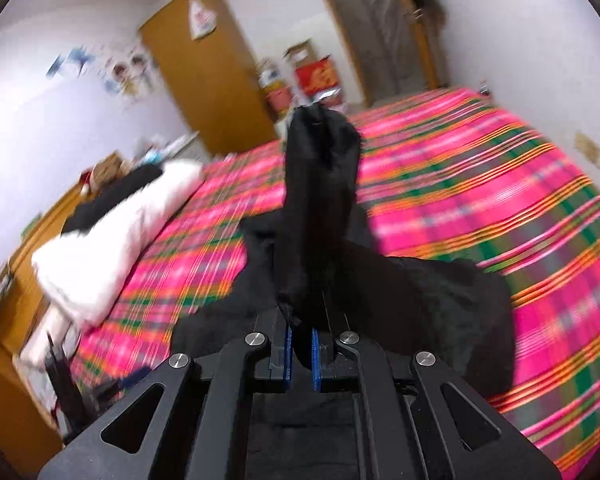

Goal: Fold large clothes

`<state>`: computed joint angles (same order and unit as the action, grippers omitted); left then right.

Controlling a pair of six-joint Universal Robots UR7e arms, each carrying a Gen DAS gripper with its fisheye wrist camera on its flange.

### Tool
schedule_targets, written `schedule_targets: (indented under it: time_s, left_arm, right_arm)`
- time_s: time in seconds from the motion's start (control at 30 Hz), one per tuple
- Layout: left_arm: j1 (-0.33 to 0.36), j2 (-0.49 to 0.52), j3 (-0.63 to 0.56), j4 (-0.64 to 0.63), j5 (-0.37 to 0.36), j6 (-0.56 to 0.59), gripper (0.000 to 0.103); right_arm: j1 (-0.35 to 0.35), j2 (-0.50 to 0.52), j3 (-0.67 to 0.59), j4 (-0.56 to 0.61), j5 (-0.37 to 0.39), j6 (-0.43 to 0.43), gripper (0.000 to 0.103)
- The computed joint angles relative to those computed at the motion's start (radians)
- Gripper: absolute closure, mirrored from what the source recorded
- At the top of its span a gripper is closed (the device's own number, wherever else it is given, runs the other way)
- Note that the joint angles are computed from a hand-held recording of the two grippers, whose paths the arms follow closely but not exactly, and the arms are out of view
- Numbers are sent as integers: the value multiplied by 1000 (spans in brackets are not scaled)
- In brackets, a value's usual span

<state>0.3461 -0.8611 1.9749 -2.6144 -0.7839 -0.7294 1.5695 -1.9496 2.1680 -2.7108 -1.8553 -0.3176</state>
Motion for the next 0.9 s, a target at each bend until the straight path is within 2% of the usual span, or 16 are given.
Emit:
schedule_targets:
  time_s: [0.13,0.27,0.4,0.53,0.7,0.8,0.87,0.9]
  left_arm:
    - [14,-11,4,-2,-1,-12,63]
    - [24,-14,0,14,2,-23,64]
    - [36,-12,-3,13,-3,-34,63]
    - [47,-6,-8,16,-16,-46,64]
    - [60,6,-16,8,-43,-48,63]
    - [73,12,-20,-5,-72,-59,63]
    - [82,13,-19,-27,-100,-68,63]
    - [85,14,-19,-38,-113,-69,63]
  right_arm:
    - [-28,79,46,-23,9,-14,96]
    - [-91,148,83,-30,20,-33,96]
    - [-140,160,109,-22,42,-49,93]
    - [-154,164,123,-29,56,-67,92]
    - [-160,162,126,-23,59,-98,85]
    - [-117,163,120,-9,25,-92,75]
    - [-93,154,118,11,19,-94,60]
    - [-85,144,118,25,25,-97,56]
